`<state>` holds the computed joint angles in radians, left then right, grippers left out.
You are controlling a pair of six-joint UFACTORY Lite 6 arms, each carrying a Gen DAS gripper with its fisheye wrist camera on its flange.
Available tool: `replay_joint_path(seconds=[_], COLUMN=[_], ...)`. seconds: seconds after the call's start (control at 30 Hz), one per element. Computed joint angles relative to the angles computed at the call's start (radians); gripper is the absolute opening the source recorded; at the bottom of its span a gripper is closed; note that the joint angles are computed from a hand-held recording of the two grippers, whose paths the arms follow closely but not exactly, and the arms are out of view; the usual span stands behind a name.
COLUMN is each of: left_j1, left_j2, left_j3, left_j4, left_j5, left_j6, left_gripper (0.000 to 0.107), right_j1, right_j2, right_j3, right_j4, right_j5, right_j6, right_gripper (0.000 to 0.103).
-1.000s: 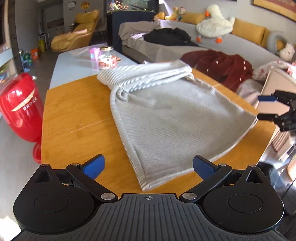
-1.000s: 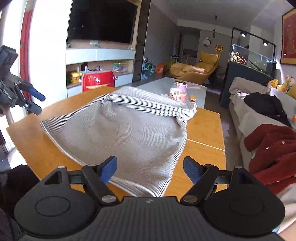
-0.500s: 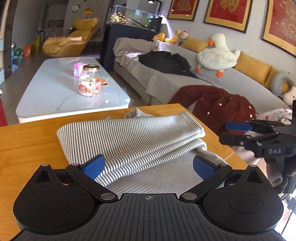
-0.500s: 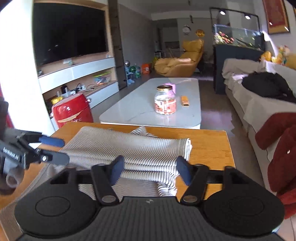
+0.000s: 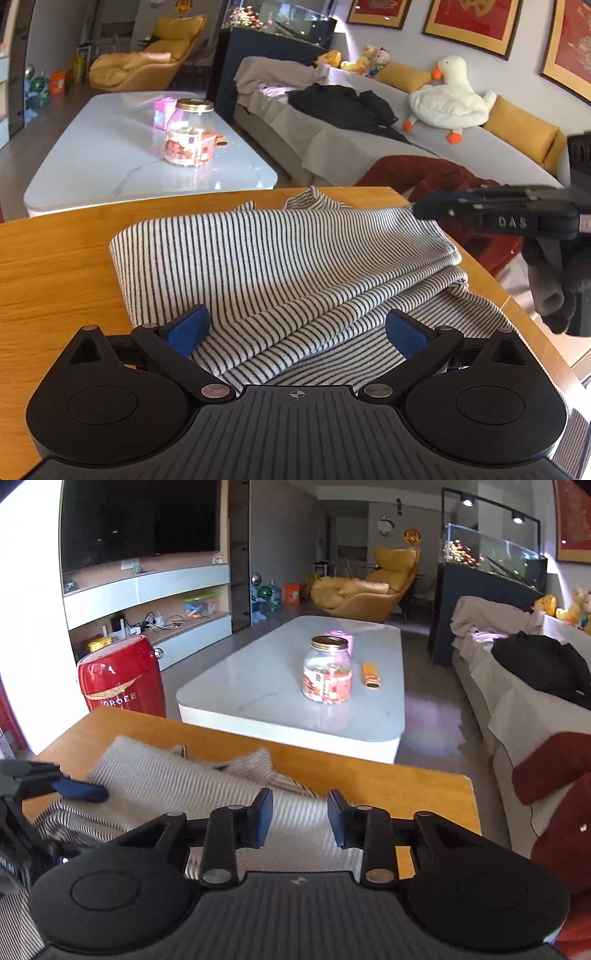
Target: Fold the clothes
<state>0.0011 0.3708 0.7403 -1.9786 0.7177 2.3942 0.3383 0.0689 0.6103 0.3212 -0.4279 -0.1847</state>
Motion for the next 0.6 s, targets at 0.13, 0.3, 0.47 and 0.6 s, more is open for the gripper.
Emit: replay_joint_path(seconds=[0.13, 0.3, 0.47, 0.6], left_j1=[-0.004, 0.028, 0.047, 0.109], left_j2=[-0.037, -0.155, -0.213, -0.275], left_j3=[-0.009, -0.051, -0.067, -0.091], left_j4=[0.023, 0.067, 0.046, 0.126], left_j5=[-0.025, -0.101, -0.176, -0.145], left_j6=[-0.036, -0.11, -0.09, -0.168], left_gripper=[0.103, 0.103, 0.103, 0.103], right_j1=[-0.036, -0.033, 0.001, 0.026], right_j2=[0.314, 0.547, 0.437, 0.094], right_j3=[0.366, 0.617, 0.478, 0.192], right_j4=[-0.155, -0.169, -0.148, -0.273], right_j5=[0.127, 0.243, 0.165, 0.115], right_j6=[0.171, 0.187, 0.174, 0.299], right_gripper=[0.044, 0.029, 0.006, 0.006])
